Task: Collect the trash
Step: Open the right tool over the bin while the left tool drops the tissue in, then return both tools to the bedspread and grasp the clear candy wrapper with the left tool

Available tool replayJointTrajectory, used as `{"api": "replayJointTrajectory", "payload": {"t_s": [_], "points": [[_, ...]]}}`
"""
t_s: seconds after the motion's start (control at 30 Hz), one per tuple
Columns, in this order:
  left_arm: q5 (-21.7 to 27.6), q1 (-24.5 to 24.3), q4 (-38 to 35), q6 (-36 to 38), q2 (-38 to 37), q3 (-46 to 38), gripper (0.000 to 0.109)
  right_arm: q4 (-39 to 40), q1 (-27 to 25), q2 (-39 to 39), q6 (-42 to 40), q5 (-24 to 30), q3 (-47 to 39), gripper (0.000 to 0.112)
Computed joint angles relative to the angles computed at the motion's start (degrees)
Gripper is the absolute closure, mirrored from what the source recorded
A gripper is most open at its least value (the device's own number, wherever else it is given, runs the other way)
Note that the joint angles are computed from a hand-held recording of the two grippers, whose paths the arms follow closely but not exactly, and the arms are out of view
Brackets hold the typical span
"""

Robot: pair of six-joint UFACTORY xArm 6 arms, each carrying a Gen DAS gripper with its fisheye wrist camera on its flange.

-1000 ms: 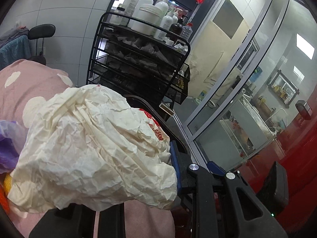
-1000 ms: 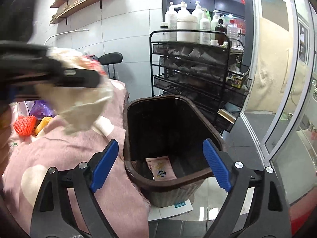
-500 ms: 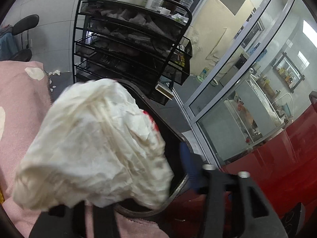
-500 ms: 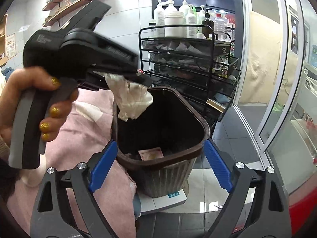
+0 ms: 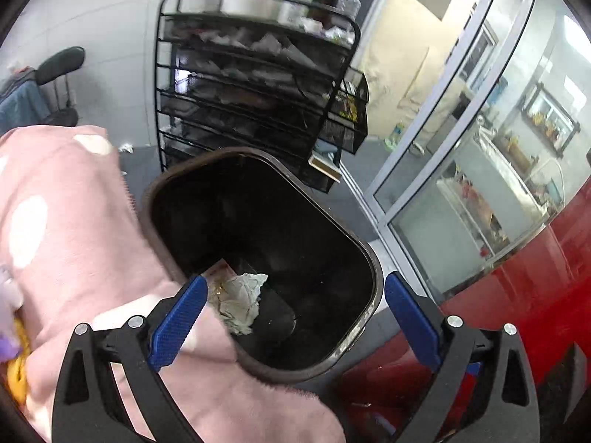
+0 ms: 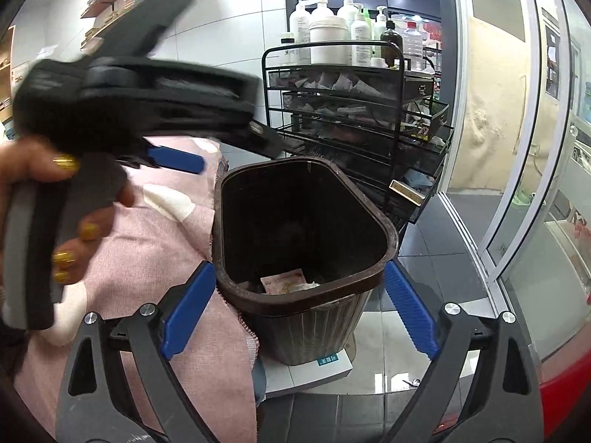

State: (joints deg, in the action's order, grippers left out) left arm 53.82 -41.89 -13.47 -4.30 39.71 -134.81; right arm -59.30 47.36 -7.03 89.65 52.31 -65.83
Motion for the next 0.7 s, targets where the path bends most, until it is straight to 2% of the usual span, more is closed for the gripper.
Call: {"api": "replayJointTrajectory", "payload": {"t_s": [0.2,0.33,0.53,0.7], "points": [[-14.8,1.4,0.6,-1.5,-16.6,25.4,0.011,0.6,0.1,1.8,-1.8,-0.5,-2.1,0.021],[-20.1,2.4,0.9,-2.3,-24.1,36.0,0.011,-0.3,0.4,3.3,-2.5,-1.4,-4.3,0.021],[-25.6,3.5,10.0,-7.5,-33.9,48.8,0.011,-0.4,0.8,7.0,-5.4,-3.4,-9.0,0.020],[-24.0,5.5,13.2,-10.8,-39.8,55.4,0.011,0.2,1.4,10.8,-8.6,-5.7,-14.0,0.020]]}}
